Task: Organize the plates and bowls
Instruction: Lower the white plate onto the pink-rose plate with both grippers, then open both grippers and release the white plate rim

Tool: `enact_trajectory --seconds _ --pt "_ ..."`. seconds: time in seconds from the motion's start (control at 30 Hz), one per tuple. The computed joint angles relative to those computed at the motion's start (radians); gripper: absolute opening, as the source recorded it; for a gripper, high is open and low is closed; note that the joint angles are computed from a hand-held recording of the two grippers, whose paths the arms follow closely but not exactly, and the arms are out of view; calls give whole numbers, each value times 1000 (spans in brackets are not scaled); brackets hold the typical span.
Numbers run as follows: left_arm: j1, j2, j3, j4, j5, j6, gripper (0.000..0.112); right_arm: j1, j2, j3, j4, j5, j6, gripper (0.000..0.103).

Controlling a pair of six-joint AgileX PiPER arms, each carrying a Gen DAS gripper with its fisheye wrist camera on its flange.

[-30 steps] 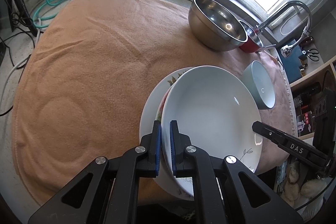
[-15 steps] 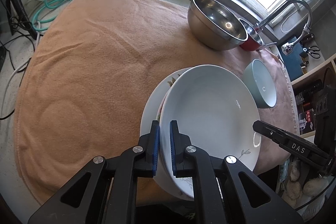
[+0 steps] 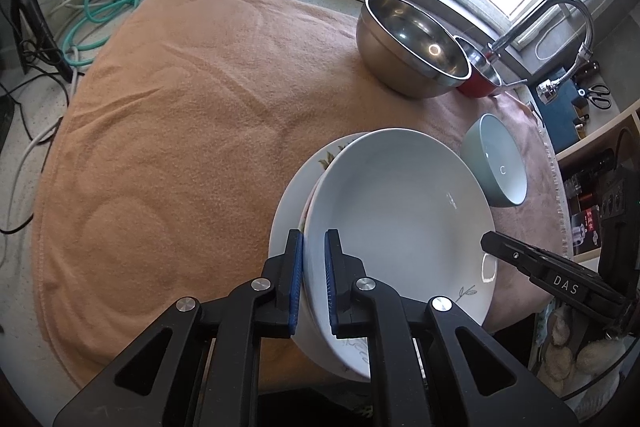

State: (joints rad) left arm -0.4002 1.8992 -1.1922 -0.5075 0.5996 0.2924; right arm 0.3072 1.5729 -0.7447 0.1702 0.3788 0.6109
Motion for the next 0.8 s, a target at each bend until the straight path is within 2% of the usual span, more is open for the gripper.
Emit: enact_trajectory --seconds 0.27,0.57,0.8 --pt "9 -2 -1 -14 7 10 7 -8 -1 5 34 -3 -35 10" --pt "26 -40 4 -60 19 46 7 -23 -78 50 75 -17 -66 10" --pt "24 -67 -4 -78 31 52 10 -23 -160 78 2 -20 0 12"
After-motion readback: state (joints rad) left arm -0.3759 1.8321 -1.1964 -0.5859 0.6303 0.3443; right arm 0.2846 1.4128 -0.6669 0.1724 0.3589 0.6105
